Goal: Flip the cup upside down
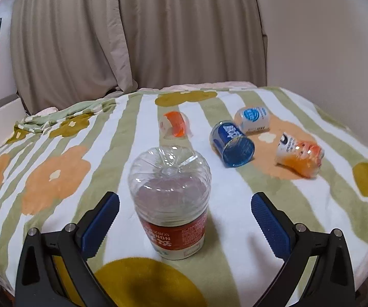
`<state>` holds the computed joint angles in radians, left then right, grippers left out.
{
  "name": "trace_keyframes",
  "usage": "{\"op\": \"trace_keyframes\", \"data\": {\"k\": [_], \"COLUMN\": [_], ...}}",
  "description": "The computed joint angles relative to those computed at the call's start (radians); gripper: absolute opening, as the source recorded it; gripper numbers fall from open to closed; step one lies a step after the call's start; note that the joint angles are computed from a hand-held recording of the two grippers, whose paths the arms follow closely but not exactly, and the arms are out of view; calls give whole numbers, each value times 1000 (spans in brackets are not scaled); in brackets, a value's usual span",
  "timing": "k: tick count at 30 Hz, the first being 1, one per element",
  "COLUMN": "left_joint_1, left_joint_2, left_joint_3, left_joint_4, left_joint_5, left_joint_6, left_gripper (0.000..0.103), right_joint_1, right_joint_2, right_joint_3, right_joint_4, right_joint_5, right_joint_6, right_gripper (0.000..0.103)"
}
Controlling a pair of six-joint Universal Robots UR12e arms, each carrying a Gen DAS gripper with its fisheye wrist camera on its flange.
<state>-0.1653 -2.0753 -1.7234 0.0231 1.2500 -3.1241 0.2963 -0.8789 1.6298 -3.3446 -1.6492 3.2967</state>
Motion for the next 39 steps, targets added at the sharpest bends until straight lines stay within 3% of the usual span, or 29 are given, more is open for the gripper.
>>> {"op": "trace_keyframes", "data": {"k": [5,9,16,20,25,27,39], "left_joint_1": [-4,-13,-57,-75,-85,-93,-107], "left_joint_2": [32,56,71,76,74,73,77], "left_joint_3": [-35,-54,-30,-34,-61,-70,-94], "left_joint_4": [64,162,308,365,409,427,462], "left_joint_5": [9,42,147,175,209,239,253], "left_joint_6": [-16,-40,21,16,-32,-19,7], "left_gripper": [102,102,103,103,103,103,103], "right_joint_1": [16,33,78,105,149,156,166], "right_joint_2": [-56,-128,-270,-320,-318,-315,-312], "right_joint_3": [39,85,152,189,195,196,223], "right_joint_4": [-18,-31,-19,-62,-136,-140,-178], "right_joint_5": [-37,-78,-240,-389,-583,-609,-637], "right_joint_6": [-29,-30,-12,43,10,2,47], "right_gripper": [102,103,103,103,103,103,103]}}
